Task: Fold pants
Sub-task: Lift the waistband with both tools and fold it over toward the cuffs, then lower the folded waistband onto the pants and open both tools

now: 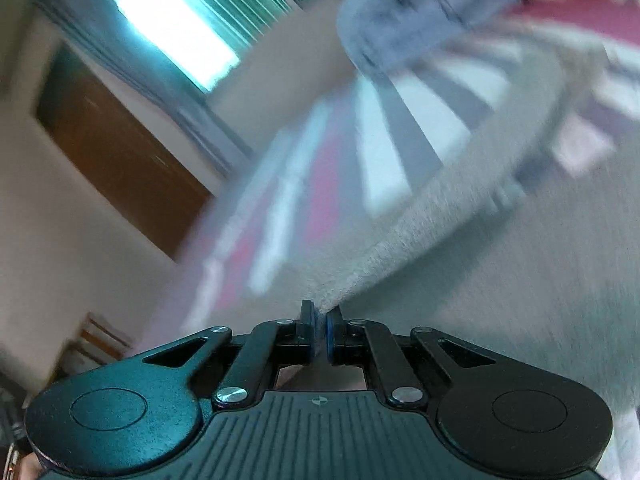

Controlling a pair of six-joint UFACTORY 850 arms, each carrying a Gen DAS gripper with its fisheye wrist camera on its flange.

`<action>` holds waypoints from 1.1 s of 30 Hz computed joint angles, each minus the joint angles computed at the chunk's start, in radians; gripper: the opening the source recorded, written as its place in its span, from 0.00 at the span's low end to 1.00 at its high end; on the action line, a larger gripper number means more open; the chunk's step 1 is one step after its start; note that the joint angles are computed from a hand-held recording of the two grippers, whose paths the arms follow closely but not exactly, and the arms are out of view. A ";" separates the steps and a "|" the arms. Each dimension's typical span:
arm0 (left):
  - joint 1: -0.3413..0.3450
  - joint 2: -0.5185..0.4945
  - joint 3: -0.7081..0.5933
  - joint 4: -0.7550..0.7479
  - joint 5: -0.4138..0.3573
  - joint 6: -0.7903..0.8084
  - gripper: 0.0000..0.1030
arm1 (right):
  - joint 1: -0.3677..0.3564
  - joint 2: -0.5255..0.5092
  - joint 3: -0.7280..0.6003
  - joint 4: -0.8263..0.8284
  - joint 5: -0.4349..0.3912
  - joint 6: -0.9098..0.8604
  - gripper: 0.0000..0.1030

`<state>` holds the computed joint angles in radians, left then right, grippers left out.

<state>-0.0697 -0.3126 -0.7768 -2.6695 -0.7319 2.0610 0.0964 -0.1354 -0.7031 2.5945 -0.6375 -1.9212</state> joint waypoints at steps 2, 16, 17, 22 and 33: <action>0.018 -0.014 -0.010 0.037 0.059 0.001 0.16 | 0.020 0.033 0.041 0.059 -0.058 -0.057 0.05; -0.017 -0.045 -0.019 0.030 0.244 0.074 0.18 | 0.085 -0.027 0.066 -0.005 0.048 0.009 0.05; -0.024 -0.038 -0.013 0.010 0.247 0.084 0.20 | 0.089 -0.039 0.050 -0.049 0.096 0.040 0.05; -0.054 0.039 0.066 -0.148 0.245 0.223 0.42 | 0.034 -0.012 0.084 -0.145 0.036 0.170 0.21; -0.114 0.008 0.013 -0.165 0.333 0.171 0.42 | -0.058 0.050 0.037 0.011 0.284 0.049 0.51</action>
<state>-0.1841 -0.3044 -0.7637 -2.8348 -0.3988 2.2316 0.0386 -0.0850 -0.6657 2.6057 -0.3537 -1.8723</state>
